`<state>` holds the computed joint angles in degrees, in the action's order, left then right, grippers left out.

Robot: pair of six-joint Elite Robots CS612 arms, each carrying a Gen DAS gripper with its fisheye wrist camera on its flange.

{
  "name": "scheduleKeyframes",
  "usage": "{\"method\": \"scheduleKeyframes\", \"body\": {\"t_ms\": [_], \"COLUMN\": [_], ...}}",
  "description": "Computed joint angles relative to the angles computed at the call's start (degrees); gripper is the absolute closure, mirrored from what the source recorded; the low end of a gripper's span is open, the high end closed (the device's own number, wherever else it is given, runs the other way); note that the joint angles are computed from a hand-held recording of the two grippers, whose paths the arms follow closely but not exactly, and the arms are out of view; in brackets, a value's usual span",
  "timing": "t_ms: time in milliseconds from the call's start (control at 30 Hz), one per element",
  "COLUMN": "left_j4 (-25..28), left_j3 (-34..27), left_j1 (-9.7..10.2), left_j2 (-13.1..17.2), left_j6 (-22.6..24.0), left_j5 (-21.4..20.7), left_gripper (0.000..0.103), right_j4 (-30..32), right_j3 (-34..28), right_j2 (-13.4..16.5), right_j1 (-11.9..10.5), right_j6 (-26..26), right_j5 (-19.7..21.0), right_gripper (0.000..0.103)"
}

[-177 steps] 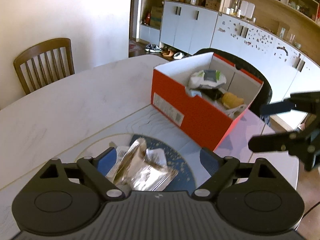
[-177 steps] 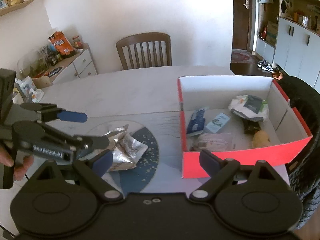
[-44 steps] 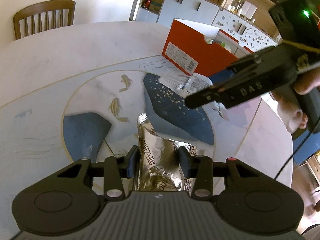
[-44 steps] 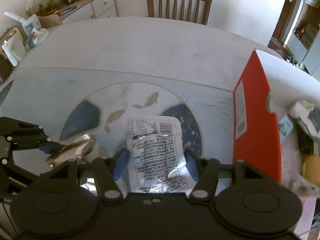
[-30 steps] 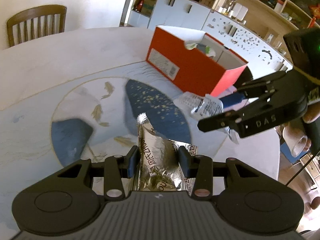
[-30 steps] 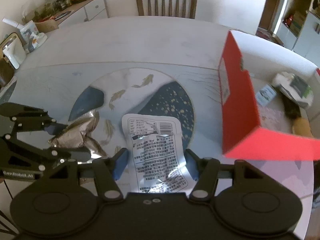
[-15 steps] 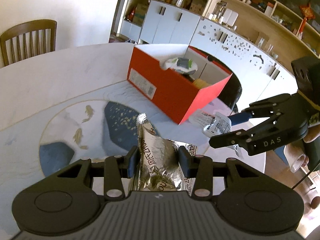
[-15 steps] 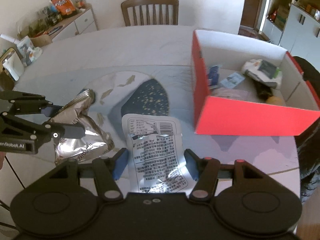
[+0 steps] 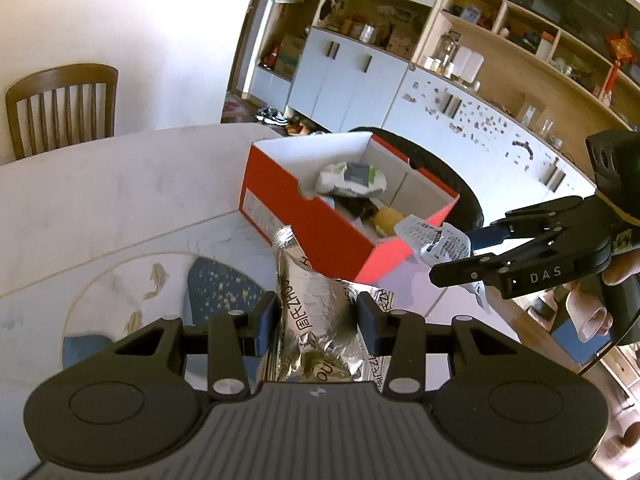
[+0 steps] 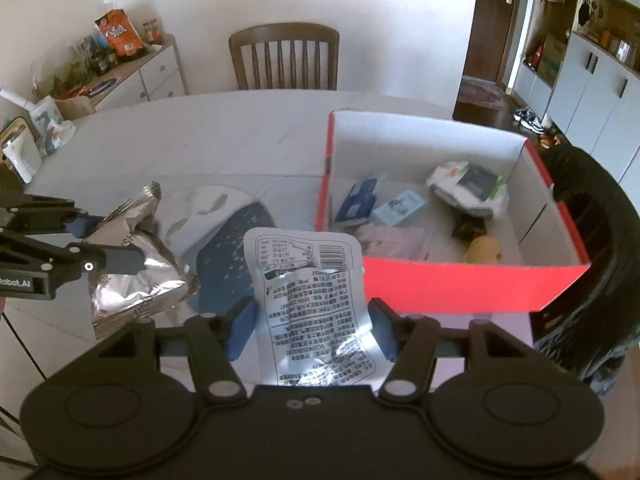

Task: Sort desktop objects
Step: 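Carry the foil packet and white sachet over the red shoebox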

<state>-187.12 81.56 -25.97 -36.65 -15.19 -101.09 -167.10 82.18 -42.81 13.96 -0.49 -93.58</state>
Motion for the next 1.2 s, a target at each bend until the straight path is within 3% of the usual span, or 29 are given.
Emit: {"method": "scheduleKeyframes", "body": {"t_ms": [367,800,1200], "left_j4": [2.59,8.23,18.36], "left_j3": [-5.39,-14.5,-27.42], "left_j1": [-0.99,-1.27,-1.67], "left_j2": [1.68,5.02,10.76], "left_j6": [-2.52,-0.85,1.74], "left_j5": [3.3,5.6,3.17], "left_gripper": [0.062,0.062,0.062], "right_j4": [-0.14,1.79,5.41], "right_j3": [-1.35,-5.12,-9.92], "right_j2": [-0.09,1.35,3.93], "right_j1": [-3.0,-5.86,-7.05], "right_j6": [-4.01,-4.79,-5.82], "right_j5": [3.22,5.13,3.38], "right_gripper": [0.042,0.042,0.042]}}
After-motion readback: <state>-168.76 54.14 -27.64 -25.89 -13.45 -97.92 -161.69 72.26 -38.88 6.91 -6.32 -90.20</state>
